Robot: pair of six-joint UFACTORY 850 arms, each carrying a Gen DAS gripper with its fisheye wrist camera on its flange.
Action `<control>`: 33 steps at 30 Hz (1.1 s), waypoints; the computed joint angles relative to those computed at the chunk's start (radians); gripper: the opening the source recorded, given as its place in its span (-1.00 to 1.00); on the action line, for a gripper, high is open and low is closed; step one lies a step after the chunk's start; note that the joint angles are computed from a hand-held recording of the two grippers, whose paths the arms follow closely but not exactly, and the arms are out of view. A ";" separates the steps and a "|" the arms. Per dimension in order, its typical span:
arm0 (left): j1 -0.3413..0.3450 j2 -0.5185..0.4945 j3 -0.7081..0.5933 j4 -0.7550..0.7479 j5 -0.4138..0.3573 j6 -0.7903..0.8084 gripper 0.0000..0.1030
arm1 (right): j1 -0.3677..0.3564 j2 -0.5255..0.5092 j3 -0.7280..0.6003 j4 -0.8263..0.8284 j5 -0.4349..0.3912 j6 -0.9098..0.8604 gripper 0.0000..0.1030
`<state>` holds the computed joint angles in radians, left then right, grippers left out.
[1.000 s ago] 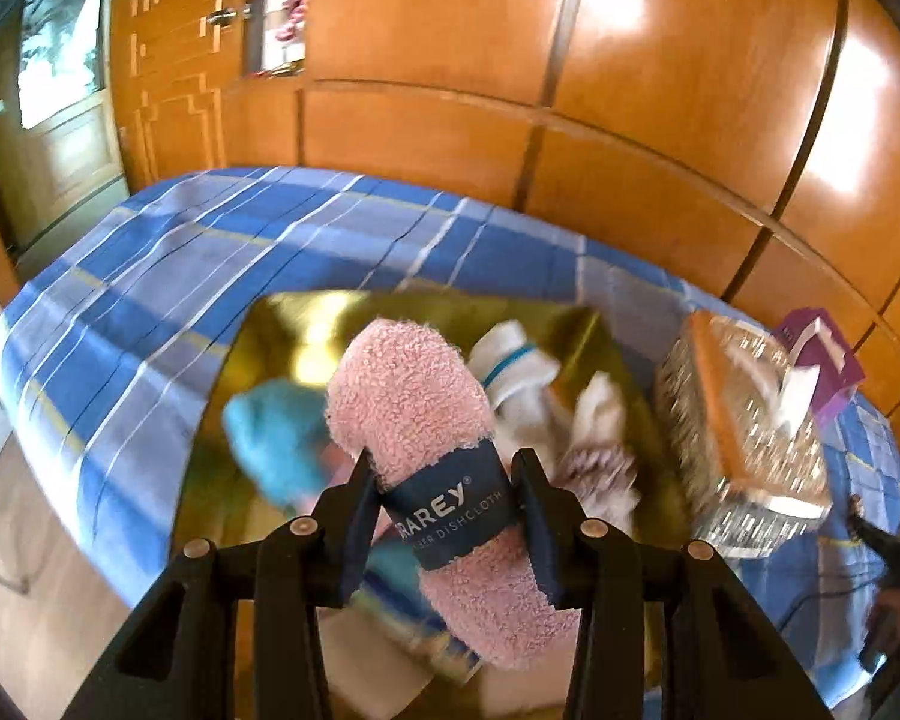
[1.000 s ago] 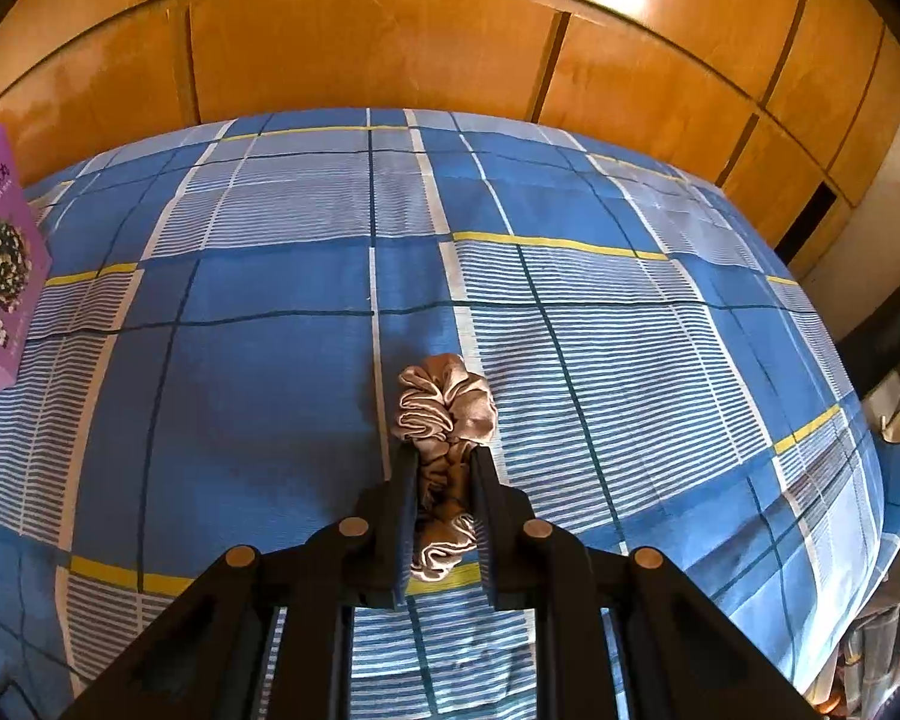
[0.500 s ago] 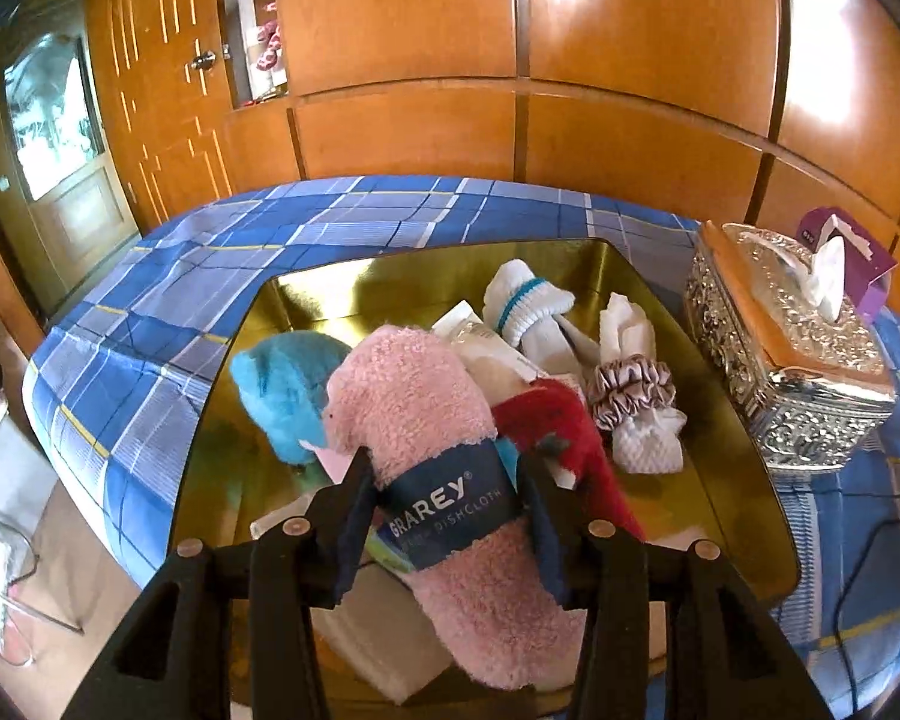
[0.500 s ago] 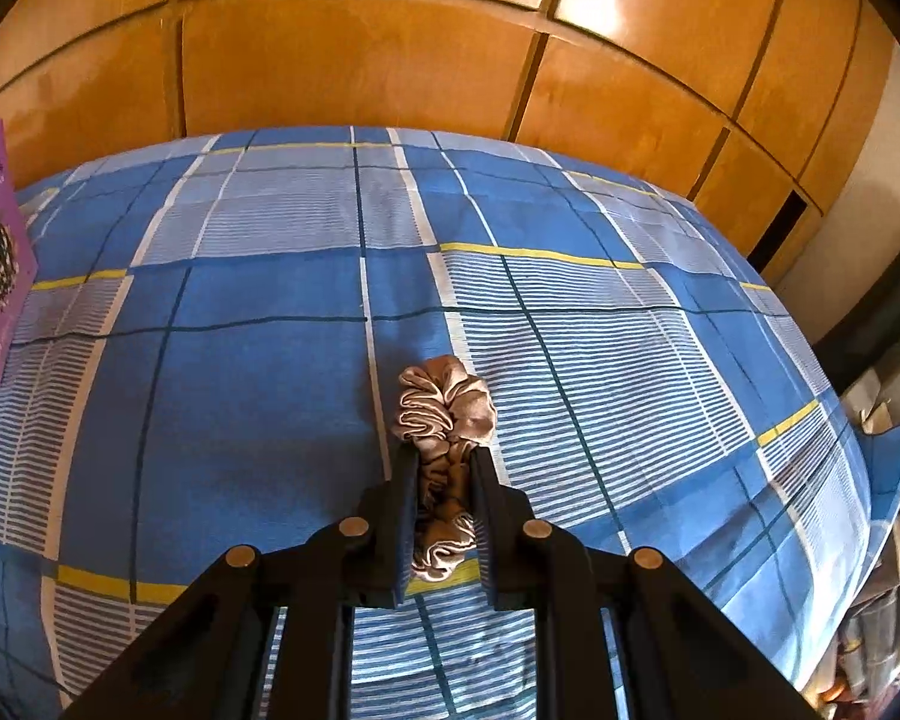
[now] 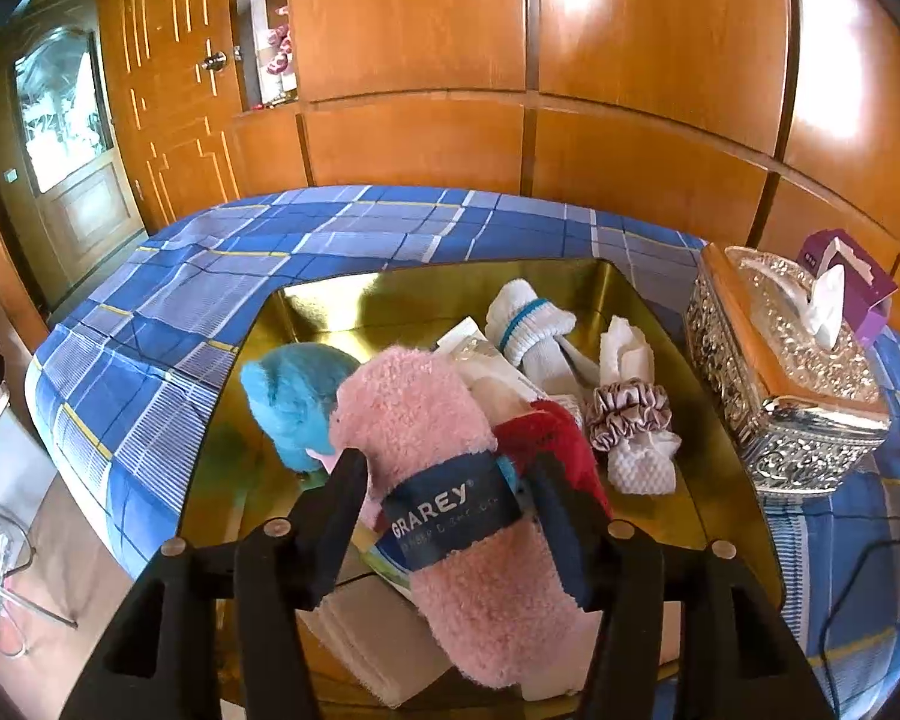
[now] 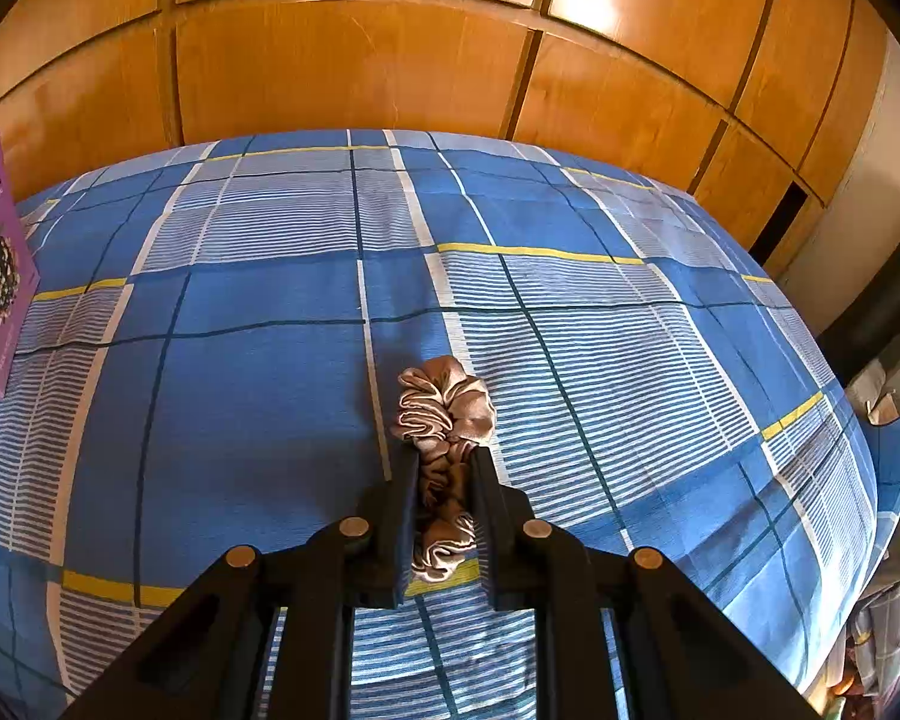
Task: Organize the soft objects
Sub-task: 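Carry the pink towel roll into the gold tray and release it with the left gripper, then carry the brown scrunchie into the gold tray and release it with the right gripper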
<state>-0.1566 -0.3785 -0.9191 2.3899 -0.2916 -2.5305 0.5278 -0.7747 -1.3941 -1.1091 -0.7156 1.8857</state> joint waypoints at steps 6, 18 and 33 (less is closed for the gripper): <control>0.000 0.029 0.019 0.047 -0.014 -0.045 0.23 | -0.023 0.001 -0.033 0.107 0.028 -0.092 -0.73; 0.012 0.059 0.048 0.156 -0.019 -0.156 0.26 | -0.045 -0.042 -0.284 0.216 0.068 -0.366 -0.73; 0.027 0.085 0.069 0.158 -0.038 -0.162 0.31 | 0.139 -0.135 -0.680 0.225 0.237 -0.866 -0.73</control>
<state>-0.1300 -0.2937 -0.8502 2.5477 -0.3291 -2.6927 0.6673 -0.9096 -2.0740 -0.8844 -0.4790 1.0194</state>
